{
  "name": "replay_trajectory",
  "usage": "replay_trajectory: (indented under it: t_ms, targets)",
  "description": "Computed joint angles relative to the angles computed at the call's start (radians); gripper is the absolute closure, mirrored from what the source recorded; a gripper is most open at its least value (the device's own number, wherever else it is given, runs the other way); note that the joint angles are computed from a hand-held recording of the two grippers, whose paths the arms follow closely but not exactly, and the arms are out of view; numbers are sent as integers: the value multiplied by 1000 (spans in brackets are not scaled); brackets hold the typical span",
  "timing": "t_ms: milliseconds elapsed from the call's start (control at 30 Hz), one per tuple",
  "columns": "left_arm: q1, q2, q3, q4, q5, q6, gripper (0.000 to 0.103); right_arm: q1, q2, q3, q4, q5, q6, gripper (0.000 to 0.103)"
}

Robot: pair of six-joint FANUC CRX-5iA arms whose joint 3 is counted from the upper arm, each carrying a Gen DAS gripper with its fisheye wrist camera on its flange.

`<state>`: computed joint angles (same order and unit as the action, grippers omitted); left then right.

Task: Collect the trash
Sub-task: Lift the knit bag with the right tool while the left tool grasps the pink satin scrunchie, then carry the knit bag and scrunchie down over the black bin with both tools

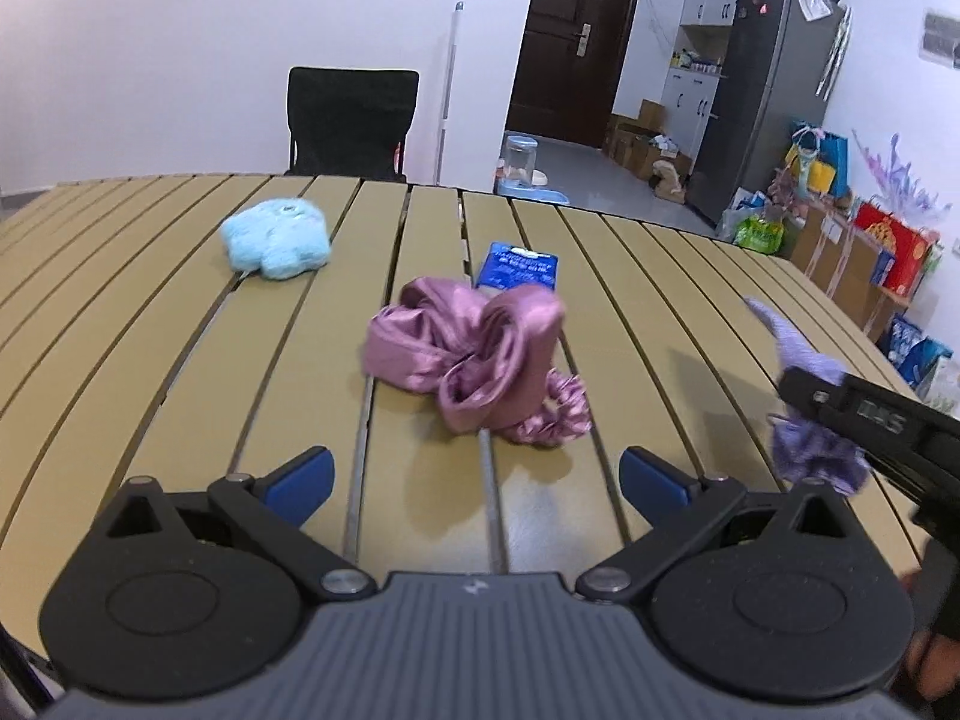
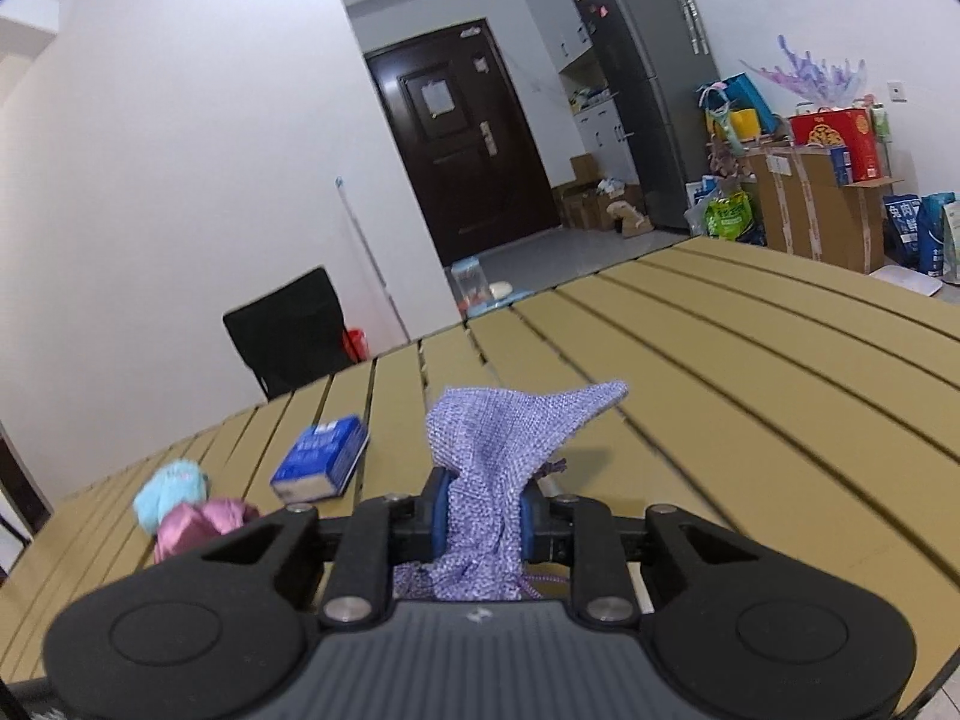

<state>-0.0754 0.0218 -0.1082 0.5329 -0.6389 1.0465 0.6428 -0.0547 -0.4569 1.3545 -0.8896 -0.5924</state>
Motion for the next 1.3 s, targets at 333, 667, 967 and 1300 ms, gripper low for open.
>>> replay_trajectory:
  t_ms: [333, 667, 967, 1300]
  targets:
    - [-137, 181, 386, -486, -174, 514, 0, -39, -70, -85, 56, -16, -113, 82]
    - [-204, 316, 609, -697, -369, 683, 11, -78, -75, -110, 80, 13, -174, 82]
    - [-140, 301, 561, -572, -349, 577, 62, -98, -78, -118, 99, 49, -192, 82]
    - [-103, 234, 467, -529, -271, 511, 69, -122, -96, -137, 134, 99, -190, 82]
